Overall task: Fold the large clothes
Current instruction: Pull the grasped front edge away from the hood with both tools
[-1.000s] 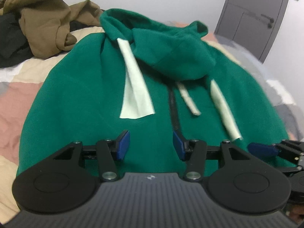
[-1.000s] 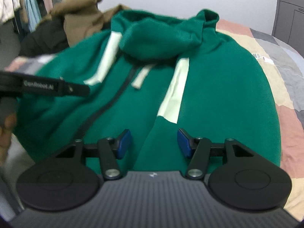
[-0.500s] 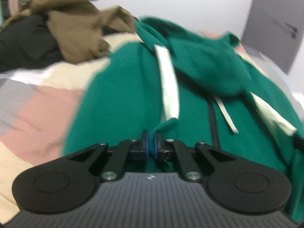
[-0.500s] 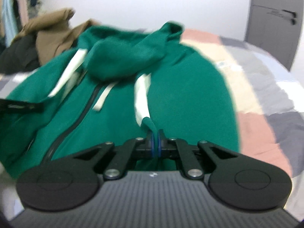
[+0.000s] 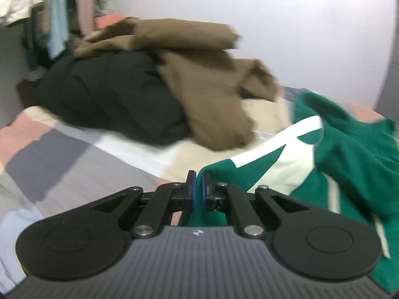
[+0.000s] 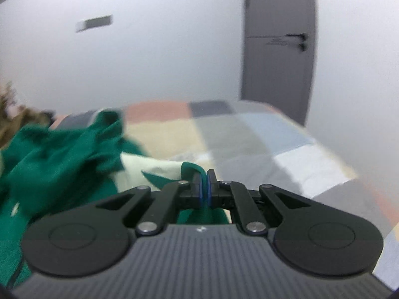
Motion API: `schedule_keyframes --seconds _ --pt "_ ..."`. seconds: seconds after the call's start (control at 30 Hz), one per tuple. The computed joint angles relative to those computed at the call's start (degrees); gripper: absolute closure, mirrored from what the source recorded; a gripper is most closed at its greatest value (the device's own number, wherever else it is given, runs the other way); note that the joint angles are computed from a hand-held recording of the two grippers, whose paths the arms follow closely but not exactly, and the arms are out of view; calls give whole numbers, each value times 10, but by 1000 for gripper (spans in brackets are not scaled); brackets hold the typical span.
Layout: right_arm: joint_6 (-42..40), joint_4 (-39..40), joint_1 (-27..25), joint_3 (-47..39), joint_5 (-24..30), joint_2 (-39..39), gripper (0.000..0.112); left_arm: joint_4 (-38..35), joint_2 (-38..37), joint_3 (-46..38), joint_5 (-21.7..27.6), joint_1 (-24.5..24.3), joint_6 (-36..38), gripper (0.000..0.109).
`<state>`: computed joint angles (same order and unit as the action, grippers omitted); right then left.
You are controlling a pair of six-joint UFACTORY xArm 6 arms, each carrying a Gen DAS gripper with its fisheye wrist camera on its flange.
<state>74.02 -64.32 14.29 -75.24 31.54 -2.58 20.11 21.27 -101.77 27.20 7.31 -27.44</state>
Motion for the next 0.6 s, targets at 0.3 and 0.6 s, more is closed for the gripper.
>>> schedule_keyframes --seconds 0.3,0.6 --pt "164 -82 -67 -40 60 78 107 100 118 -132 85 28 -159 103" --pt "65 53 -111 -43 -4 155 107 70 224 -252 156 17 -110 103"
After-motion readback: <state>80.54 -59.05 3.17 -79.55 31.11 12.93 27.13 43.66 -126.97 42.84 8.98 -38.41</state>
